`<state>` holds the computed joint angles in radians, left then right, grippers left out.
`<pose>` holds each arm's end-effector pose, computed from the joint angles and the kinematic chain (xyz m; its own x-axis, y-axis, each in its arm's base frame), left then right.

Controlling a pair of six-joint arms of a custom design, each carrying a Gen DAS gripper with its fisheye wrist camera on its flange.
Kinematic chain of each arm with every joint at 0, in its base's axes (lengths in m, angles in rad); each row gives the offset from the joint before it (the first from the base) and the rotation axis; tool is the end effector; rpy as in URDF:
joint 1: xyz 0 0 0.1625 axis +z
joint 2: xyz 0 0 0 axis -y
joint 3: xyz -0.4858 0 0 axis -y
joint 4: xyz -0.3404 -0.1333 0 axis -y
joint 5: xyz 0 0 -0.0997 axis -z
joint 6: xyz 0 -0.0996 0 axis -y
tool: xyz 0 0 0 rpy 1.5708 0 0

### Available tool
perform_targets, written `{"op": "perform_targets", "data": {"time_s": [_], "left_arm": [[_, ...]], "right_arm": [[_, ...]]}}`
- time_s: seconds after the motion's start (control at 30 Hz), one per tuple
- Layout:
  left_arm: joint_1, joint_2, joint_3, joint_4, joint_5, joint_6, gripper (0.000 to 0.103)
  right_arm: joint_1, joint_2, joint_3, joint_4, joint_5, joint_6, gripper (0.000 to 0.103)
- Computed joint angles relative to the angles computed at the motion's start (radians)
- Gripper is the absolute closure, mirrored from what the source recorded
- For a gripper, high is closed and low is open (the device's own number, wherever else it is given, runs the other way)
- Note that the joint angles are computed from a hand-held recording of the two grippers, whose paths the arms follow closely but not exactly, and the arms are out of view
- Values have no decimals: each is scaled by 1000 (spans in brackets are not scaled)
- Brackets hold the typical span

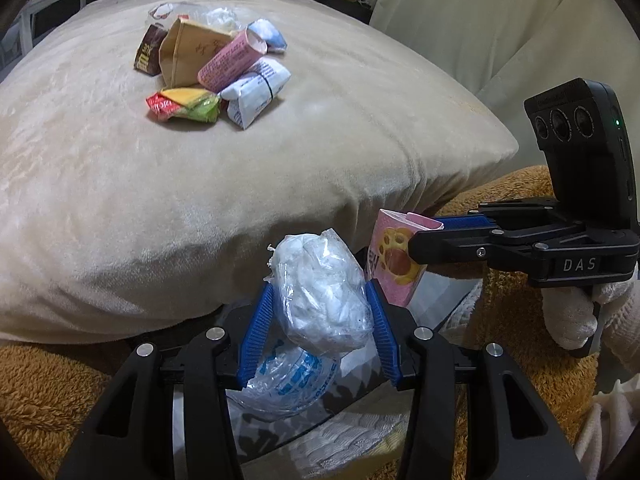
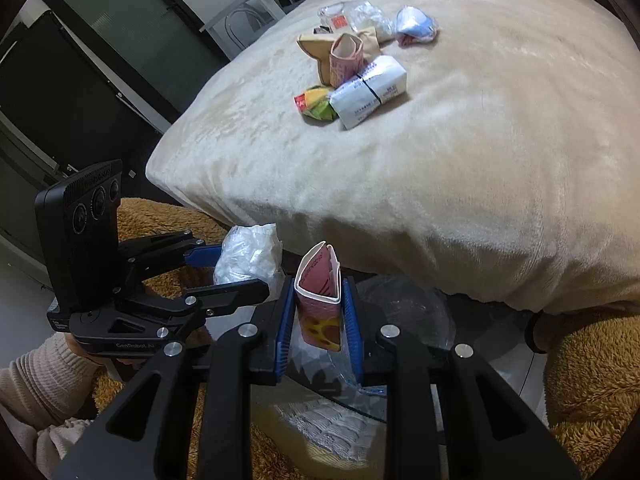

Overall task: Collect trash
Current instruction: 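Lower both held items into the clear trash bag and open both tools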

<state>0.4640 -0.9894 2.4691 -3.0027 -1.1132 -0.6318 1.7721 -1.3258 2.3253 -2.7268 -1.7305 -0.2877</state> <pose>-0.2722 -0.3345 0.1355 -0.8363 0.3910 -0.3843 0.4949 0.8401 -0.2221 0.1982 -0.3838 0.2659 -0.8763 -0.4406 0.1949 -0.4653 0.8789 -0.1049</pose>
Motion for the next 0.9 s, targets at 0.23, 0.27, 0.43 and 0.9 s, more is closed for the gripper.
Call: {"op": "perform_targets", "data": {"time_s": [0.23, 0.27, 0.43, 0.9], "left_arm": [[66, 27, -31, 86, -68, -42, 57], [76, 32, -37, 102, -78, -50, 57], [125, 57, -57, 154, -135, -80, 57], [200, 96, -119, 322, -235, -124, 57]], "right_arm": [[-22, 58, -26, 79, -58, 64, 78], [-28, 66, -31, 93, -62, 75, 78], [-46, 112, -58, 153, -104, 142, 78], [-76, 214, -132, 287, -160, 286, 78]]}}
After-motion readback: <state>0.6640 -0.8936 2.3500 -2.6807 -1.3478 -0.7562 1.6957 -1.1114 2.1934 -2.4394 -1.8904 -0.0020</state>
